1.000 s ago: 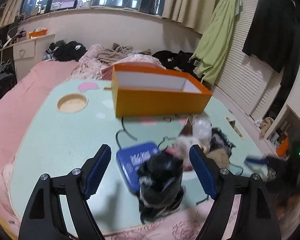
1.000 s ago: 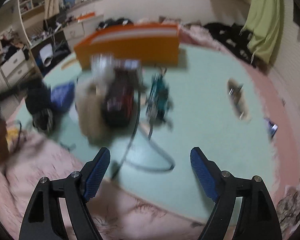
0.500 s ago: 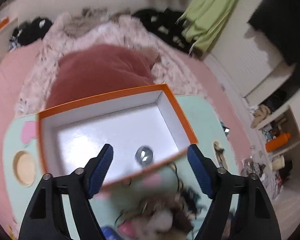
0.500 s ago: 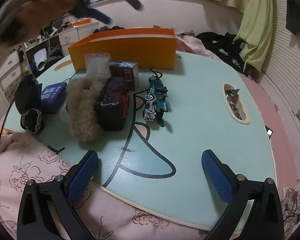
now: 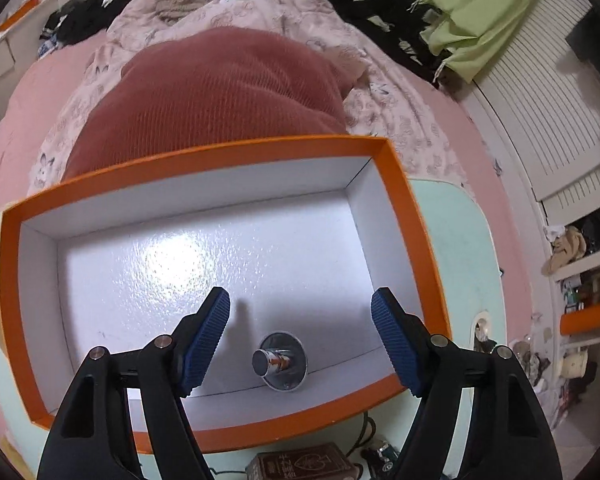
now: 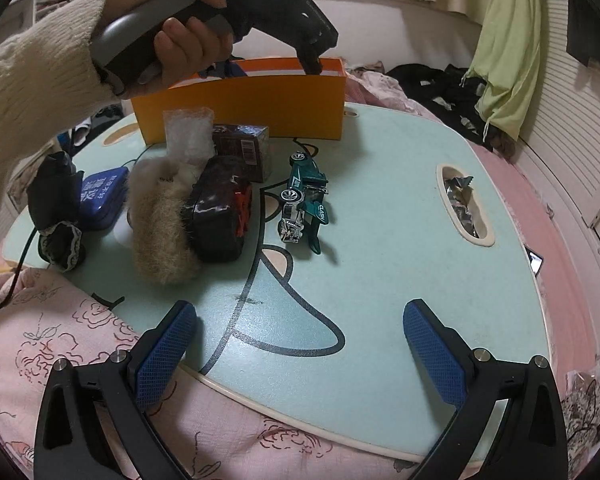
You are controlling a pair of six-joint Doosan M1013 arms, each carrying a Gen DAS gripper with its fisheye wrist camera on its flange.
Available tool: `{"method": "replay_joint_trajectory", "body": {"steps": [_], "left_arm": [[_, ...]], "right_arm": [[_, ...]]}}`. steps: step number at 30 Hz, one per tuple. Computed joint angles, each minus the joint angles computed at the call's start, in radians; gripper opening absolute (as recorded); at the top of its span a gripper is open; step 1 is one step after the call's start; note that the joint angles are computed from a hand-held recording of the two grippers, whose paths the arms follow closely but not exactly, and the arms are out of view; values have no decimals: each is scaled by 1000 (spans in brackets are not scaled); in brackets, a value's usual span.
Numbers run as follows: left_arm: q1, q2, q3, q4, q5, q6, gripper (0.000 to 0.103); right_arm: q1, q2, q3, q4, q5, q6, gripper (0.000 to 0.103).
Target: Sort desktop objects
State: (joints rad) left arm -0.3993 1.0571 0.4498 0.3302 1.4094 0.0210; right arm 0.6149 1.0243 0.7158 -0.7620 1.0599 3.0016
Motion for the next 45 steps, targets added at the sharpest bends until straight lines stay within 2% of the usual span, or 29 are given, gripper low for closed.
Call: {"method": "replay_joint_trajectory", "body": {"steps": [1, 2, 3, 5, 7, 11, 13, 14, 15, 16, 17, 21, 22, 23, 25, 26, 27, 31, 32, 34, 35, 36, 38, 40, 42, 45], "left_arm": [[3, -4, 9, -15, -10, -4, 73], [9, -6, 16, -38, -21, -6, 64], [14, -7, 21, -62, -25, -7, 60], [21, -15, 42, -109, -33, -18, 59], [25, 6, 5, -156, 25, -18, 59], [30, 33, -50, -195, 84, 20, 56], [31, 53, -90, -210, 124, 39, 45], [32, 43, -72, -222, 101, 38, 31], [31, 40, -65, -228, 94, 40, 32], [28, 49, -85, -220, 116, 49, 32], [24, 55, -97, -211, 128, 64, 32], [18, 20, -24, -199, 61, 85, 30], [18, 16, -20, -184, 60, 87, 27], [15, -3, 9, -157, 34, 81, 7], [9, -60, 103, -120, -65, 52, 0], [1, -99, 166, -84, -126, 29, 0], [-7, -116, 186, -56, -143, 21, 0], [-45, -171, 244, 56, -179, -16, 0], [-42, -174, 243, 59, -172, -7, 0], [-38, -163, 220, 34, -102, 8, 3], [-27, -158, 209, 22, -68, 10, 11], [-22, -150, 198, 20, -27, 6, 16], [-19, -142, 198, 24, 44, 19, 37], [-8, -149, 229, -2, 74, 27, 49], [-1, -160, 269, -24, 95, 18, 49], [0, -152, 270, -2, 161, 25, 49]], "right_arm": [[0, -1, 2, 0, -1, 1, 103], [0, -2, 4, 0, -2, -2, 103], [0, -2, 4, 0, -3, -2, 103], [-1, -4, 7, 1, -5, -5, 103], [-1, -4, 7, 1, -5, -5, 103], [-2, -7, 14, -2, -9, -5, 103], [-2, -8, 15, -1, -11, -5, 103], [-2, -8, 16, -2, -12, -7, 103], [-2, -8, 14, 2, -10, -14, 103], [-5, -22, 43, 8, -46, -73, 103], [-6, -23, 42, 12, -46, -80, 103], [-6, -24, 44, 12, -47, -84, 103], [-6, -24, 44, 12, -47, -85, 103], [-6, -24, 45, 13, -49, -87, 103], [-6, -24, 45, 13, -49, -87, 103], [-6, -25, 45, 14, -50, -89, 103], [-6, -25, 45, 14, -50, -89, 103], [-7, -25, 47, 13, -52, -90, 103], [-7, -26, 49, 12, -52, -90, 103], [-7, -27, 50, 13, -54, -90, 103], [-7, -28, 52, 13, -56, -94, 103], [-7, -28, 53, 13, -57, -94, 103], [-8, -30, 56, 12, -59, -94, 103], [-8, -31, 57, 11, -59, -94, 103], [-9, -33, 59, 11, -61, -98, 103], [-10, -38, 66, 8, -65, -98, 103]]}}
